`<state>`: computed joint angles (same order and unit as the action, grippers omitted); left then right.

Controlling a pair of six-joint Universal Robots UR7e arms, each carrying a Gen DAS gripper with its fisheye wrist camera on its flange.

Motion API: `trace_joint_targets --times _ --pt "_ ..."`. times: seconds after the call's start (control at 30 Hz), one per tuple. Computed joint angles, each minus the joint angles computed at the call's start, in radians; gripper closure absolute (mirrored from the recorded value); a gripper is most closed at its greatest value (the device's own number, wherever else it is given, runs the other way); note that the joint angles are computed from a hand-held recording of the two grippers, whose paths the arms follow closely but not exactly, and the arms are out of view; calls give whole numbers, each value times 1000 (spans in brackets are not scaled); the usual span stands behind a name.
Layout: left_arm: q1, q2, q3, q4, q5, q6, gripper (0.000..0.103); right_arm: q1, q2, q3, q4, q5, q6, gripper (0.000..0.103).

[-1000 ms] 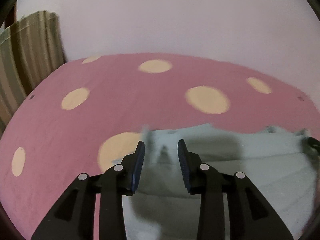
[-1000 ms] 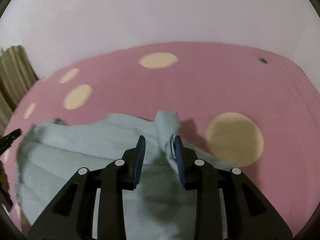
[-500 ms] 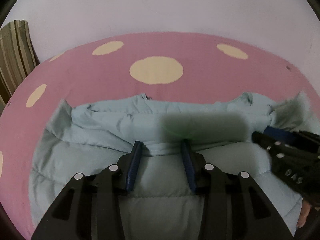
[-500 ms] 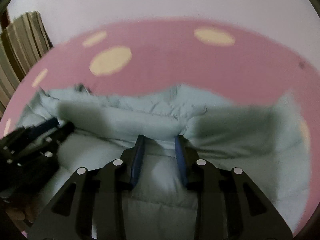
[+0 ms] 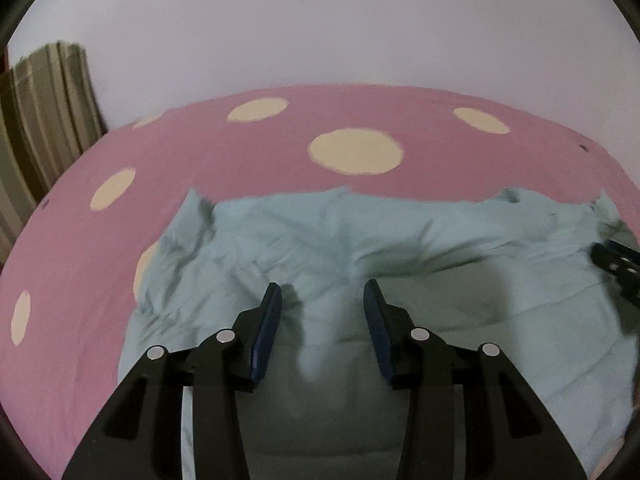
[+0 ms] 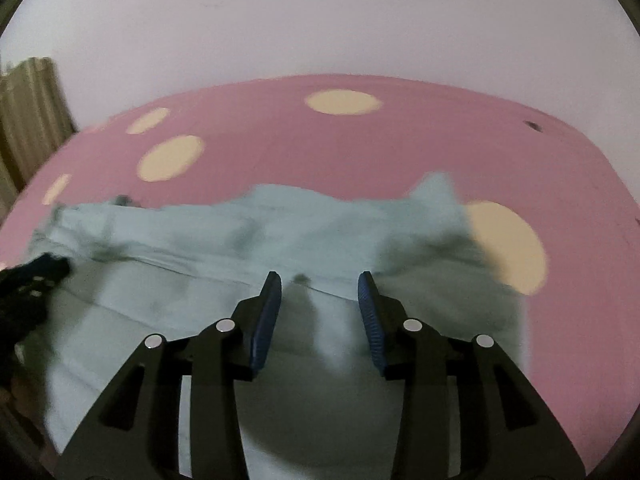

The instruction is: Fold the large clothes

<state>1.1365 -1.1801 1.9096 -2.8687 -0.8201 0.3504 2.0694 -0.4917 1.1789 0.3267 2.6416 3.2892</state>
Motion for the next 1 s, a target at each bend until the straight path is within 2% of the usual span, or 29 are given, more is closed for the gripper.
trace_joint_targets --times 0.07,0.1,0.17,0.3,0.4,0.5,0.57,0.67,0.7,0.73,0.77,0.8,0.87,0.93,1.0 --pt "20 17 -17 24 3 -19 59 -33 -10 29 27 -20 56 63" --pt "27 35 -18 5 13 1 58 -51 -13 41 32 -51 64 64" --pt "23 39 -17 -1 25 4 58 -58 -17 51 19 -63 55 64" --pt "5 -30 3 34 5 -40 58 -15 -47 82 4 -19 47 63" --pt "14 -59 24 -2 46 -18 58 10 -71 137 -27 51 64 61" --pt "51 -27 2 42 65 3 57 -31 -48 134 23 10 95 62" --pt "45 -25 4 28 79 12 57 -27 -31 116 16 31 64 61" --pt "37 -83 2 123 39 -82 57 7 -55 124 36 34 106 55" --pt "39 -118 8 159 17 -117 56 17 -73 147 27 26 116 49" --pt "39 -143 21 167 7 -131 48 30 -92 172 13 31 125 42" --pt "40 -175 38 169 -3 -142 43 47 -109 201 2 51 143 39" --pt "42 -209 61 170 -8 -152 33 60 -124 228 -5 61 160 35" --pt "47 -264 101 175 -13 -172 30 75 -155 288 3 53 229 32" --pt "56 -311 128 210 -21 -205 27 73 -176 335 30 8 314 31" --pt "71 -345 145 241 -46 -236 24 68 -185 364 32 -17 351 27"
